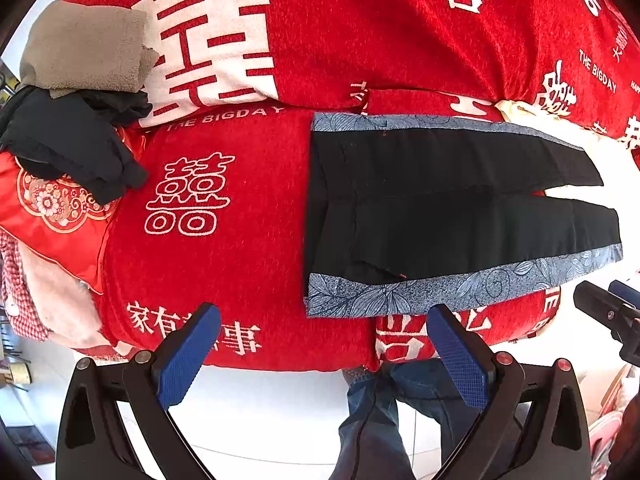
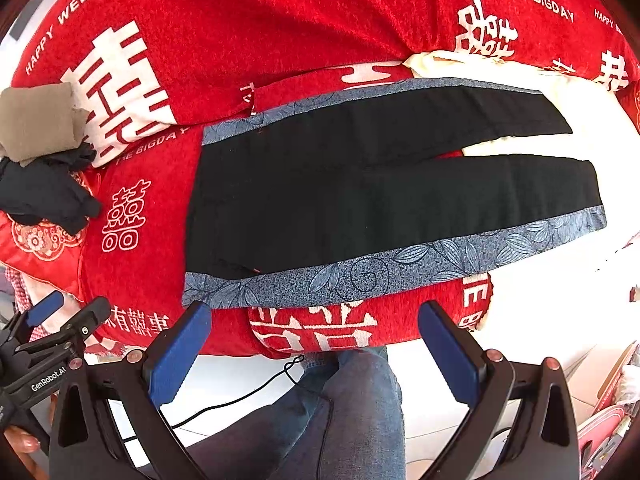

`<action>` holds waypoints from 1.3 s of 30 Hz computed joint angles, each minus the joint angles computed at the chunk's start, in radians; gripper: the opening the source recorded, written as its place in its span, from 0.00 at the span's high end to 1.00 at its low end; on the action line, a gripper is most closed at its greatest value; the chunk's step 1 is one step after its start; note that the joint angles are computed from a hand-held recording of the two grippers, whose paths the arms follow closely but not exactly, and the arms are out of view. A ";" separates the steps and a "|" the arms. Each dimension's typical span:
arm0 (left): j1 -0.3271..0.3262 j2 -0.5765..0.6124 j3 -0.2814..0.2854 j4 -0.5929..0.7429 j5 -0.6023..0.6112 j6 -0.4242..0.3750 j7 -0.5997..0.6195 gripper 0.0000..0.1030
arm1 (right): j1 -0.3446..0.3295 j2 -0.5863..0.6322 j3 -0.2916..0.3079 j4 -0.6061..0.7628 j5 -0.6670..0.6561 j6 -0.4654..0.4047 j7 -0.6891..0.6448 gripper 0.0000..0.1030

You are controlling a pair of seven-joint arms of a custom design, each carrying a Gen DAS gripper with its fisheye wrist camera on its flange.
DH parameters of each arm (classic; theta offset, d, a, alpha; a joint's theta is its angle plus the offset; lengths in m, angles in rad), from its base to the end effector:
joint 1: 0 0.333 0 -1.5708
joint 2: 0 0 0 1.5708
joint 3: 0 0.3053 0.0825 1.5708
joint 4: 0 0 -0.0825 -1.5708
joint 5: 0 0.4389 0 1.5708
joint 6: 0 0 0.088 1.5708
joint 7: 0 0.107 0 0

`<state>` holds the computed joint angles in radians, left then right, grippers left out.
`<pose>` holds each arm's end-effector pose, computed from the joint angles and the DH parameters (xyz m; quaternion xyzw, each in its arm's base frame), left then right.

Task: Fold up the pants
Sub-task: 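Move both grippers toward the waistband of the black pants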

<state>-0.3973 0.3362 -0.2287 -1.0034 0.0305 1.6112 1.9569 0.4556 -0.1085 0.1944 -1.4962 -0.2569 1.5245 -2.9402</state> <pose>0.5879 -0.3765 0.6999 -0.2853 0.9480 -0.1226 0.0695 0.4643 0.3268 0.7154 -0.2058 0.9666 -0.0978 0.1177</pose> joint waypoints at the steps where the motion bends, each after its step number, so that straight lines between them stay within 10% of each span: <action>1: 0.001 -0.003 0.000 -0.004 -0.001 0.001 0.001 0.00 | 0.001 0.019 0.000 0.028 0.012 -0.032 -0.007 0.00; 39: -0.064 0.059 -0.018 0.056 -0.002 -0.117 -0.003 0.00 | -0.013 -0.146 0.003 -0.160 0.066 0.013 0.106 0.00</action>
<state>-0.4615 0.3947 -0.2467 -0.9478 0.0289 1.4946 1.9536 0.4424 -0.2549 0.1974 -1.6560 -0.1909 1.5376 -2.8346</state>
